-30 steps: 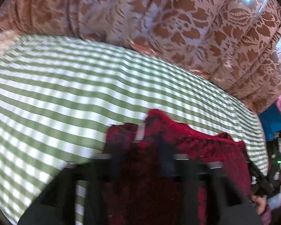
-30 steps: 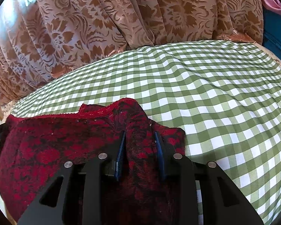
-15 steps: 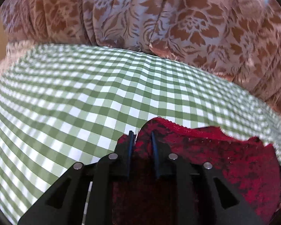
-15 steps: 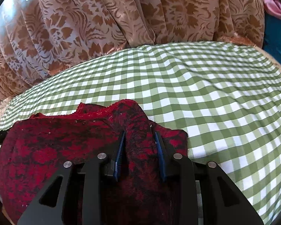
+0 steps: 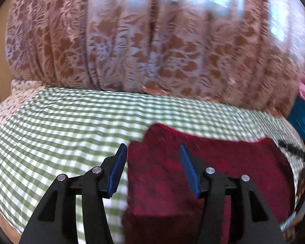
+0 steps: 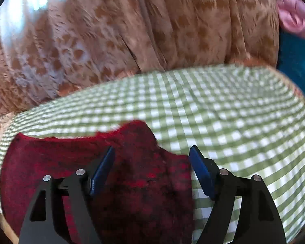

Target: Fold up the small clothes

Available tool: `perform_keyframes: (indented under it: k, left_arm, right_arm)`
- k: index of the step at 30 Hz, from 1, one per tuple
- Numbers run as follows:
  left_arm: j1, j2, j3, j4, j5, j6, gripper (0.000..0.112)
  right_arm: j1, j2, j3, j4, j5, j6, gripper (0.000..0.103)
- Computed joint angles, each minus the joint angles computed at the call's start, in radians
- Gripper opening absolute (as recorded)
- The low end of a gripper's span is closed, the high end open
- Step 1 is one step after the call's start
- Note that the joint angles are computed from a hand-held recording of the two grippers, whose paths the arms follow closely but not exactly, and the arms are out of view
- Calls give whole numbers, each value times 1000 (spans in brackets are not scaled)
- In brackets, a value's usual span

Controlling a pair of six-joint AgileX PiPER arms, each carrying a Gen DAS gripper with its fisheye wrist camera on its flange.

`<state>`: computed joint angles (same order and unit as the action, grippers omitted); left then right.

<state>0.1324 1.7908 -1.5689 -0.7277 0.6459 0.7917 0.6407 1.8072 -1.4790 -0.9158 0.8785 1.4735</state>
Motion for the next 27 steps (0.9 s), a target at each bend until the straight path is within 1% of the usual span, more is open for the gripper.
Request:
perform_keyframes:
  k: [2,3,4,5,6,7,8,9,10,11,12,13,14,16,17,18,19,21,23,25,27]
  left_arm:
    - [-4,-34,70,-43,1,71,54]
    - [-7,-47,98,-61,8,94,54]
    - [-9,-54,117,-71,14,107,54]
    - [-14,-55,132,-71,21,108,54]
    - [-18,-57,141,-65,34,100,55]
    - [-21,-48,140,-55,50,88,55]
    - [-24,-51,153,-52,50,85,57]
    - [-34,-55,179,-44,21,89,58]
    - [-46,-54,188,-14,-13,72,59]
    - [-54,-41,177,25,-21,36,61]
    - [-52,-40,177,27,-17,21,61]
    - [-48,-28,159,33,-7,-10,61]
    - [-45,-20,147,34,1,-30,61]
    - [-69,-14,149,86,-36,-67,61]
    - [-82,-14,161,106,-60,-69,62]
    - [-95,-12,175,118,-87,-60,62]
    - [-101,-9,185,119,-105,-50,62]
    - [-98,-5,192,95,-115,-39,63]
    - [-97,-10,202,78,-122,-32,63]
    - [-111,-24,219,109,-149,-57,63]
    - [-113,-35,222,129,-148,-82,63]
  right_arm:
    - [22,4,-40,31,-25,-73,75]
    - [30,17,-73,74,-63,-148,75]
    - [30,38,-113,143,-93,-238,75]
    - [29,68,-164,219,-101,-332,75]
    - [31,130,-250,300,-80,-432,75]
    - [27,193,-340,375,-33,-523,72]
    - [24,243,-412,429,11,-585,62]
    - [24,325,-511,456,72,-633,57]
    - [27,378,-588,461,124,-657,49]
    - [29,415,-639,456,151,-666,41]
    - [28,439,-686,454,177,-677,37]
    - [28,461,-741,450,208,-685,23]
    - [24,472,-779,445,223,-684,7]
    - [9,487,-821,443,218,-666,6]
    - [-3,516,-861,468,242,-699,6]
    - [-16,547,-860,490,231,-729,6]
    - [-17,551,-820,472,193,-719,6]
    - [0,502,-671,365,77,-600,6]
    - [4,480,-623,331,39,-556,6]
    - [3,471,-606,329,19,-546,6]
    - [0,454,-574,326,-11,-530,7]
